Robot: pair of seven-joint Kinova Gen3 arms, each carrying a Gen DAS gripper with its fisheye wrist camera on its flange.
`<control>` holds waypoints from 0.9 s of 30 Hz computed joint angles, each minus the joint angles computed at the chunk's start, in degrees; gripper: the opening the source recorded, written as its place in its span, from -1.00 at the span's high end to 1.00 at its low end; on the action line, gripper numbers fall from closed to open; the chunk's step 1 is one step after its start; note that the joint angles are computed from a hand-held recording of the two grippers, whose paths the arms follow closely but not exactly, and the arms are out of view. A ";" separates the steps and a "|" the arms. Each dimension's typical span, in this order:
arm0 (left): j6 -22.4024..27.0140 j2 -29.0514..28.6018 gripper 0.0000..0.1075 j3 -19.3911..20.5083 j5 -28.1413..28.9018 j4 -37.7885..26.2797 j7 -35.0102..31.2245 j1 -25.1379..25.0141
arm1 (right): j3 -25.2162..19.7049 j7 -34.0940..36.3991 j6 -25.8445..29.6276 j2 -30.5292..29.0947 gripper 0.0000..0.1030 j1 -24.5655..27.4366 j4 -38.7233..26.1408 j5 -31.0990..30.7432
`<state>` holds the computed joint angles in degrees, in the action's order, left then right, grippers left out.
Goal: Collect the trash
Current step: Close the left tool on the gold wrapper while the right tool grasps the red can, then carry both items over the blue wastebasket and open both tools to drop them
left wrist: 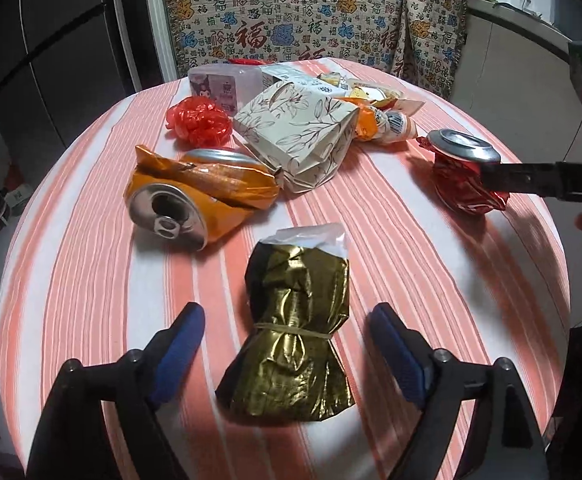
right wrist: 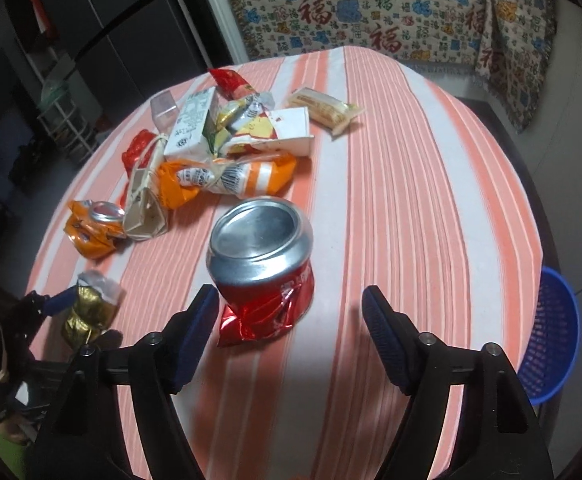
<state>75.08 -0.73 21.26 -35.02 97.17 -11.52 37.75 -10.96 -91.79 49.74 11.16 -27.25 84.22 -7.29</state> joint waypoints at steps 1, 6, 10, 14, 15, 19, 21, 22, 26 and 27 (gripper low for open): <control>0.29 0.11 -0.72 -0.03 0.23 -0.13 -0.14 -0.02 | -0.20 0.28 -0.71 -0.23 -0.68 -0.20 0.38 0.10; 1.07 -1.10 -0.73 -0.72 2.83 -1.17 -3.35 -0.91 | -0.10 -1.65 -0.34 1.74 -0.85 -4.89 -2.64 7.81; -0.87 -4.05 -0.55 -1.16 4.39 -0.43 -6.57 -3.10 | 0.43 -2.25 4.92 4.96 -0.58 -7.32 -8.26 11.52; -2.03 -3.14 0.34 -2.06 8.74 -1.49 -13.82 -4.93 | 0.41 -0.46 7.45 5.25 -0.21 -6.48 -10.20 9.93; -1.48 -2.89 0.37 -0.62 8.17 -1.76 -13.85 -5.68 | 0.16 0.59 7.46 4.79 -0.20 -5.64 -9.96 8.55; -4.19 -4.09 0.48 -0.31 8.53 -2.06 -12.70 -6.08 | -0.40 4.74 7.35 2.78 -0.20 -2.03 -9.06 2.58; -5.17 -3.70 0.49 0.20 8.17 -3.62 -13.01 -6.33 | -0.21 6.55 7.18 1.71 -0.20 -0.30 -8.51 0.31; -6.05 -3.25 0.49 0.23 8.25 -4.80 -13.56 -6.38 | 0.01 7.31 7.24 1.21 -0.20 0.71 -8.37 -0.90; -9.86 0.41 0.49 -0.15 8.76 -10.63 -16.14 -5.65 | 1.52 11.01 7.59 -1.14 -0.20 6.28 -7.93 -6.70; -10.56 1.31 0.49 -0.53 8.88 -11.77 -16.84 -5.14 | 1.98 11.57 7.50 -1.73 -0.20 7.31 -7.63 -7.33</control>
